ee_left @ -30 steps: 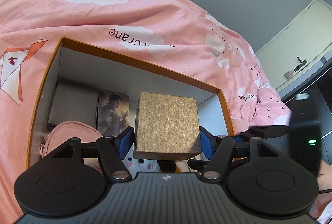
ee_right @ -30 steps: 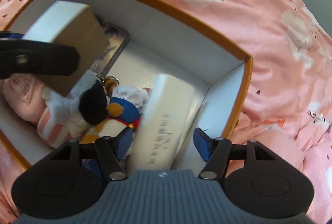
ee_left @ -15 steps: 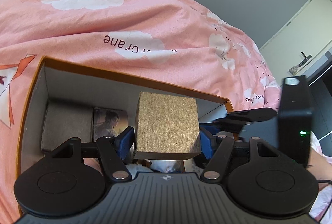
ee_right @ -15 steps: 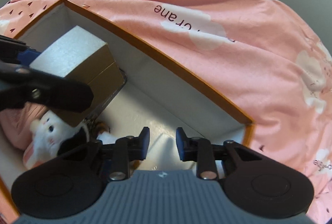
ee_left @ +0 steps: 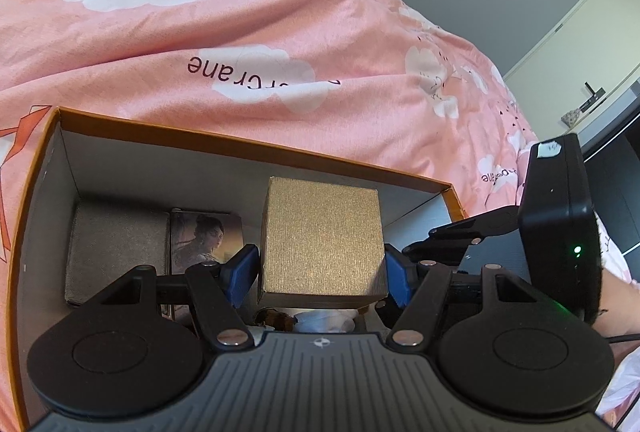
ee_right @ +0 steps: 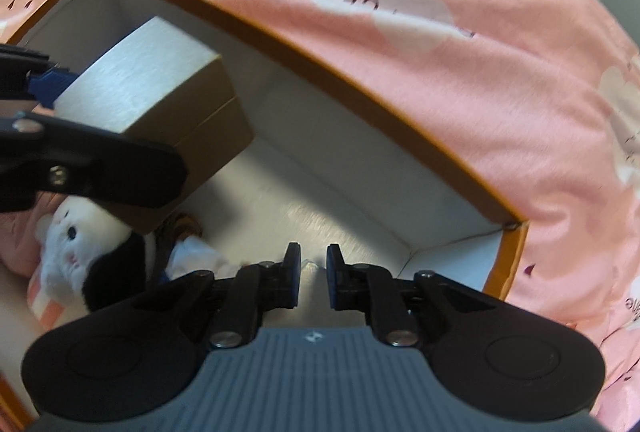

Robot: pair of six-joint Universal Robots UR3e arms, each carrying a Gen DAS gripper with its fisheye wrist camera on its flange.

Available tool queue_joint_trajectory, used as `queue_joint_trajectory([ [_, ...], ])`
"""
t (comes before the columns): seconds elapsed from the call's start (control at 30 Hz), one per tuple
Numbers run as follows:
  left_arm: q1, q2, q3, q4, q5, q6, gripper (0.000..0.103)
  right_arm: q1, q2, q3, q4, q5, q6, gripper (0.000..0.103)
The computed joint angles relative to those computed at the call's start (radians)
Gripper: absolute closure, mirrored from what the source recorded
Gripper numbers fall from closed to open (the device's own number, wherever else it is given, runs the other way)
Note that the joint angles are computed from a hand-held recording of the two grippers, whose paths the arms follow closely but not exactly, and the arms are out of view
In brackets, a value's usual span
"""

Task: Organize objects
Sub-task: 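Lower the tan cube into the box corner and open the left gripper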

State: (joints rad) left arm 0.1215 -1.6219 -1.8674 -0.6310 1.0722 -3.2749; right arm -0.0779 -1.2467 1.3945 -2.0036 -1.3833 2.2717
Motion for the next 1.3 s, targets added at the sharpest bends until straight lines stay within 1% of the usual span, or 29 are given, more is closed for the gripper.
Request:
queue_joint_trajectory([
  [0.1, -0.010, -0.012, 0.016, -0.016, 0.002, 0.003, 0.028, 0.003, 0.004, -0.029, 0.036, -0.009, 0.009, 0.089],
  [0.2, -0.015, -0.024, 0.031, -0.036, -0.005, -0.001, 0.028, -0.020, -0.035, 0.024, 0.003, 0.025, -0.026, 0.089],
  [0.27, -0.026, -0.037, 0.045, -0.041, 0.005, -0.010, 0.028, -0.049, -0.095, 0.088, -0.023, 0.066, -0.059, 0.087],
  [0.3, -0.035, -0.046, 0.054, -0.041, 0.014, -0.014, 0.028, -0.066, -0.121, 0.108, -0.015, 0.089, -0.079, 0.084],
  [0.37, -0.053, -0.065, 0.073, -0.043, 0.028, -0.025, 0.028, -0.098, -0.170, 0.143, 0.004, 0.133, -0.121, 0.078],
  [0.4, -0.061, -0.074, 0.083, -0.046, 0.032, -0.029, 0.028, -0.110, -0.189, 0.155, 0.014, 0.148, -0.135, 0.073],
  [0.47, -0.076, -0.091, 0.100, -0.049, 0.039, -0.045, 0.028, -0.132, -0.208, 0.162, 0.041, 0.177, -0.147, 0.072],
  [0.53, -0.091, -0.110, 0.117, -0.051, 0.048, -0.059, 0.028, -0.151, -0.213, 0.154, 0.083, 0.210, -0.149, 0.067],
  [0.63, -0.118, -0.157, 0.172, -0.080, 0.078, -0.065, 0.029, -0.151, -0.226, 0.195, 0.035, 0.211, -0.143, 0.067],
  [0.67, -0.125, -0.175, 0.193, -0.094, 0.087, -0.063, 0.033, -0.152, -0.236, 0.219, 0.014, 0.216, -0.145, 0.067],
  [0.7, -0.126, -0.190, 0.210, -0.110, 0.084, -0.055, 0.035, -0.156, -0.245, 0.231, 0.014, 0.221, -0.155, 0.068],
  [0.77, -0.128, -0.225, 0.246, -0.143, 0.076, -0.065, 0.036, -0.158, -0.247, 0.251, -0.002, 0.229, -0.157, 0.068],
  [0.83, -0.133, -0.244, 0.257, -0.139, 0.083, -0.070, 0.035, -0.154, -0.236, 0.262, -0.031, 0.232, -0.149, 0.069],
  [0.93, -0.125, -0.245, 0.260, -0.147, 0.072, -0.069, 0.035, -0.155, -0.232, 0.281, -0.061, 0.239, -0.135, 0.072],
  [1.03, -0.115, -0.241, 0.253, -0.137, 0.068, -0.076, 0.035, -0.149, -0.213, 0.279, -0.077, 0.246, -0.121, 0.073],
  [1.07, -0.111, -0.238, 0.250, -0.131, 0.070, -0.080, 0.036, -0.144, -0.206, 0.280, -0.092, 0.243, -0.113, 0.074],
  [1.13, -0.108, -0.242, 0.259, -0.124, 0.078, -0.097, 0.036, -0.137, -0.189, 0.277, -0.117, 0.243, -0.086, 0.081],
  [1.3, -0.124, -0.291, 0.316, -0.111, 0.083, -0.129, 0.036, -0.125, -0.152, 0.251, -0.161, 0.230, -0.021, 0.084],
])
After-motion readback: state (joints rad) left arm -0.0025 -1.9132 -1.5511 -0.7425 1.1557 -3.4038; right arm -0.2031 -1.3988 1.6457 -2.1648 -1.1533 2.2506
